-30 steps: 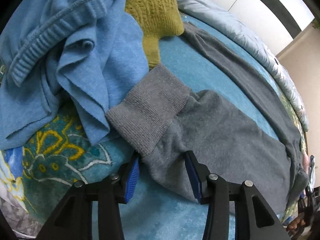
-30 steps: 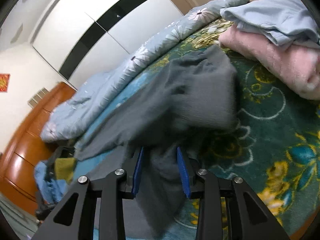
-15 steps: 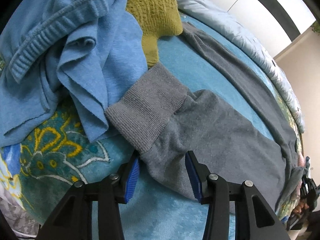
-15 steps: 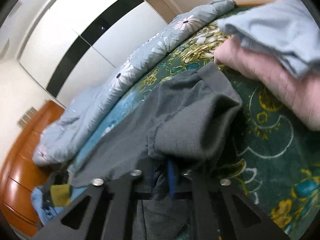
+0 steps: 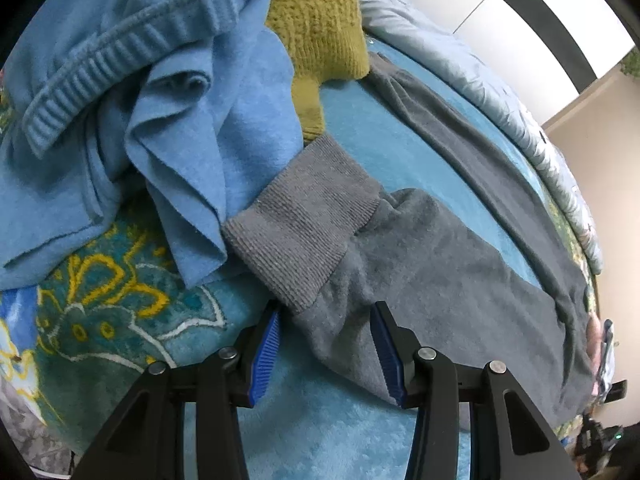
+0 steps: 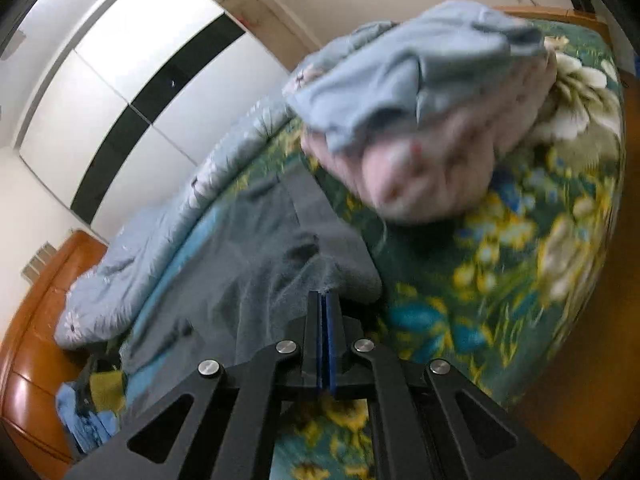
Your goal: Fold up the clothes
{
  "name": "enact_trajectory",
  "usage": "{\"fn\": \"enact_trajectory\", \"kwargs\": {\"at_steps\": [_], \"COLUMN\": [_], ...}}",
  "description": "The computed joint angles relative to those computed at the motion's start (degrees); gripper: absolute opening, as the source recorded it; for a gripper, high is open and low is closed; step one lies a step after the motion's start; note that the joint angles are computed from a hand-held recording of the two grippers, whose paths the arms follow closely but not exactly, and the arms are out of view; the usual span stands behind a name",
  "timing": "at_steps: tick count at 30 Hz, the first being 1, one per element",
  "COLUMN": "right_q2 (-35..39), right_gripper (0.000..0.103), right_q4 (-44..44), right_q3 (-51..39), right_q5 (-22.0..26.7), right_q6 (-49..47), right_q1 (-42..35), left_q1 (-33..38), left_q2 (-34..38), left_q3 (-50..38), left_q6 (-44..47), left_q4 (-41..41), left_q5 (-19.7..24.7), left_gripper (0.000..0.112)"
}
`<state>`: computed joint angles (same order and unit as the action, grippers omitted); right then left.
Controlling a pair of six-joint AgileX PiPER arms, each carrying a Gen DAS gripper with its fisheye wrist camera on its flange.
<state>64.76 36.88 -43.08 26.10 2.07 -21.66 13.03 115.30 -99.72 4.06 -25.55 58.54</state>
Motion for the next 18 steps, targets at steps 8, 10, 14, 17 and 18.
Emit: {"fn": "enact_trajectory", "kwargs": {"at_steps": [8, 10, 14, 17, 18], "right_q2": [-3.5, -3.9, -1.8, 1.1, 1.9], "right_gripper": [0.010, 0.029, 0.038, 0.038, 0.038], "right_q4": [17.5, 21.8, 33.3, 38.6, 39.1], "right_q3": [5.3, 7.0, 9.2, 9.1, 8.8], "right_q5": [4.3, 5.2, 7.7, 7.6, 7.0], "right_q6": [-18.4, -22.1, -32.0, -36.1, -36.3], "right_q1": [-6.5, -7.6, -8.8, -7.1, -6.1], "left_q1": [3.5, 4.5, 5.9, 6.5, 6.7], "left_q2": [-0.8, -1.1, -1.8, -2.3, -2.5], "left_q3": [3.3, 4.2, 6.4, 7.2, 7.6], "left_q6": [5.2, 6.7, 9.4, 10.5, 10.6], "left_q4": [-8.7, -11.0, -14.2, -15.3, -15.4], "left_q5": [-0.4, -0.5, -1.2, -1.4, -1.8], "left_gripper": [0.047, 0.047, 0.039, 0.025, 0.021]}}
